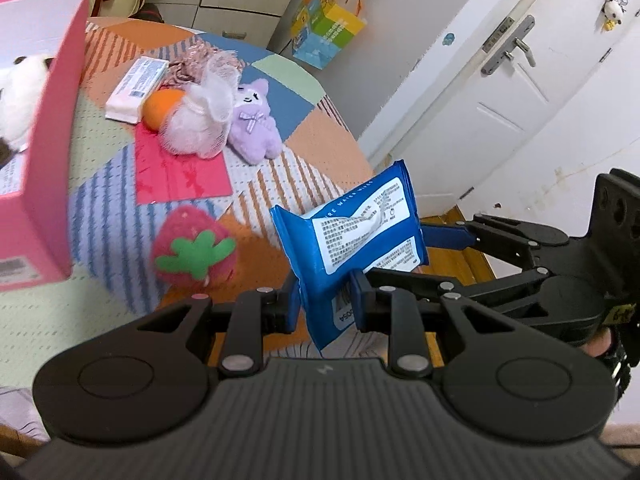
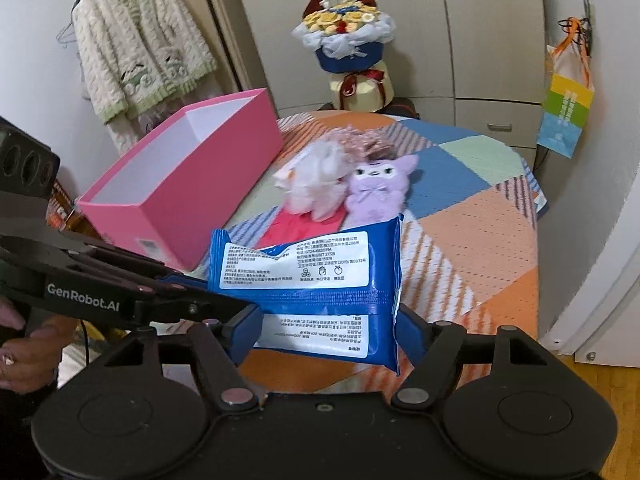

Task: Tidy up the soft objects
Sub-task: 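Carry the blue wipes pack with the left gripper over the pink box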

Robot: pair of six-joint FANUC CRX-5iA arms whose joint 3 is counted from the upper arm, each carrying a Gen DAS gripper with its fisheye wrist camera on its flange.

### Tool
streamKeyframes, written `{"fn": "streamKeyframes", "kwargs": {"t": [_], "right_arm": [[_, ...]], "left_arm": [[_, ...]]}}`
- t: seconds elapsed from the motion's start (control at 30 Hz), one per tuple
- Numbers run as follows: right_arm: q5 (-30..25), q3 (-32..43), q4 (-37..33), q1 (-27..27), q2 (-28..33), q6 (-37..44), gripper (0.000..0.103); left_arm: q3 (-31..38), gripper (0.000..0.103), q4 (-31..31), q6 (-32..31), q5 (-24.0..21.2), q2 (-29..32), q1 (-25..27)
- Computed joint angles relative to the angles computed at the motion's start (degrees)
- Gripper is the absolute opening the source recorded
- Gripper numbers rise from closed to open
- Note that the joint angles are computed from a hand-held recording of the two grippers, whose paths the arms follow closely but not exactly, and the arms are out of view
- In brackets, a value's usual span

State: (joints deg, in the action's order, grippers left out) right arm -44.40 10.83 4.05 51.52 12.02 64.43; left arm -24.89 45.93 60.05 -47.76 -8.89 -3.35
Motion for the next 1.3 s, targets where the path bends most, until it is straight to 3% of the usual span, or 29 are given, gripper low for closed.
{"fn": "streamKeyframes", "kwargs": {"t": [0.53, 0.8, 1.1, 1.3], "right_arm": [[-7.82, 7.20, 0.27, 6.96, 1.23, 4.22, 0.077], [-8.50, 10.81, 2.64, 10.78, 2.80, 6.91, 0.079], [-7.21, 18.96, 3.78, 12.05, 8.49, 9.35, 0.080], [-7.33, 28.17, 2.78, 11.25, 15.03, 12.07, 0.081]], "left_arm": [[-5.94, 0.024, 0.72, -4.14, -14.34, -12.01, 12.51], [-6.64, 0.024, 0.66, -6.50, -21.21, -15.93, 20.42], [-4.47, 0.024, 1.40, -10.77, -22.53, -16.16, 27.71], [-3.35, 0.024, 2.98, -12.04, -18.80, -13.47, 29.90]]}}
